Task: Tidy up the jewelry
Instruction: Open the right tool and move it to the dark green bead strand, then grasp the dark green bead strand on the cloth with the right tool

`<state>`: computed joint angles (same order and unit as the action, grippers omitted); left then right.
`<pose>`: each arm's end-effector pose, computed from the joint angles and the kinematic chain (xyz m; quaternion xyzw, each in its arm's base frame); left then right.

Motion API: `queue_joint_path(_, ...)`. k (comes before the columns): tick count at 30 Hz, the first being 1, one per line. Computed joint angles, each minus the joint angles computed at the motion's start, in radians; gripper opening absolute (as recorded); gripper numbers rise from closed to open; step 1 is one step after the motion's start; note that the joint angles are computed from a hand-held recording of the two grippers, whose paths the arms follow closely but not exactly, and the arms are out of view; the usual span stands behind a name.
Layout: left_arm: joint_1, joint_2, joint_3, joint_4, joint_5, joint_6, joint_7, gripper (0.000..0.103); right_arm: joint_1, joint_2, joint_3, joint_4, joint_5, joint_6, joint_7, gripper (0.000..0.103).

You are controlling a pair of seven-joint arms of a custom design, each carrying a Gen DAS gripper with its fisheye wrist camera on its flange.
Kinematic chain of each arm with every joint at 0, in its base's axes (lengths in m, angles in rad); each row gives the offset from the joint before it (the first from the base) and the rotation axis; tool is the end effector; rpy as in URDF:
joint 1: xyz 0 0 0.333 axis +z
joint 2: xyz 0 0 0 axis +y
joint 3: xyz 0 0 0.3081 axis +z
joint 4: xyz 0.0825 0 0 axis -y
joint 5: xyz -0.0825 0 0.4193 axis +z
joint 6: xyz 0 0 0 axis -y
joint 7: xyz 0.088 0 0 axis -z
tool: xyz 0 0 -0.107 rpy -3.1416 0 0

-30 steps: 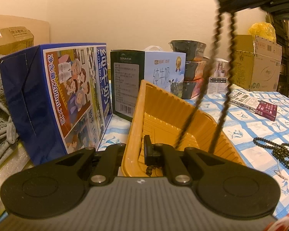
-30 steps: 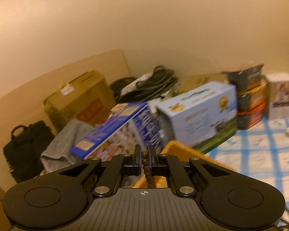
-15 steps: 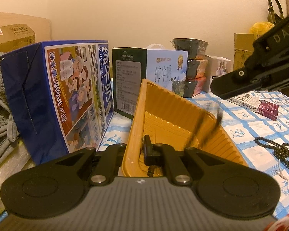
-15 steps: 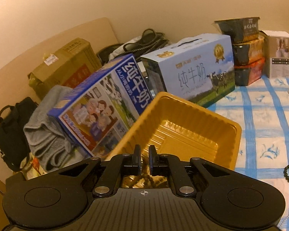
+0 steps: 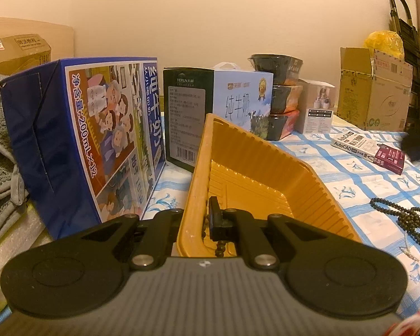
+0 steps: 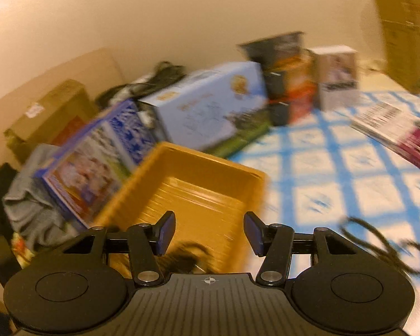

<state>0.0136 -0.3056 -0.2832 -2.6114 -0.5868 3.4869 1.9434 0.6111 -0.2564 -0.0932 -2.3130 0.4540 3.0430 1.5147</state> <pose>0.4714 -0.0664 0.4574 -0.5932 0.5962 -0.3851 0.3798 0.4922 0.2380 0.5352 -0.6616 0.5775 -0.1255 0.4615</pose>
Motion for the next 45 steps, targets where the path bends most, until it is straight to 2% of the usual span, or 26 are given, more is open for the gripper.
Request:
queue_joint_path(2, 0.011, -0.001, -0.013, 0.001, -0.01, -0.002, 0.007, 0.006, -0.112, -0.058, 0.081, -0.078, -0.103, -0.014, 0.128, 0.054)
queue_joint_path(6, 0.037, 0.0, -0.046, 0.006, -0.039, -0.003, 0.031, 0.006, -0.238, -0.154, 0.154, -0.189, -0.262, -0.08, 0.301, 0.054)
queue_joint_path(12, 0.064, -0.002, -0.082, 0.01, -0.077, -0.004, 0.08, 0.006, -0.333, -0.251, 0.19, -0.285, -0.43, -0.15, 0.453, 0.054)
queue_joint_path(17, 0.063, -0.001, -0.08, 0.02, -0.102, -0.021, 0.085, 0.006, -0.361, -0.284, 0.182, -0.308, -0.532, -0.208, 0.538, 0.055)
queue_joint_path(20, 0.08, 0.0, -0.099, 0.023, -0.11, -0.02, 0.102, 0.006, -0.355, -0.287, 0.168, -0.312, -0.57, -0.222, 0.569, 0.055)
queue_joint_path(31, 0.114, 0.006, -0.145, 0.032, -0.166, -0.016, 0.165, 0.006, -0.362, -0.253, 0.147, -0.306, -0.642, -0.225, 0.606, 0.054)
queue_joint_path(34, 0.111, 0.009, -0.143, 0.037, -0.18, -0.018, 0.18, 0.006, -0.375, -0.236, 0.141, -0.304, -0.656, -0.213, 0.608, 0.055)
queue_joint_path(39, 0.103, 0.015, -0.136, 0.042, -0.193, -0.019, 0.198, 0.006, -0.436, -0.197, 0.145, -0.293, -0.711, -0.171, 0.63, 0.054)
queue_joint_path(45, 0.103, 0.029, -0.138, 0.054, -0.219, -0.015, 0.227, 0.006, -0.404, -0.137, 0.067, -0.267, -0.682, -0.099, 0.518, 0.054)
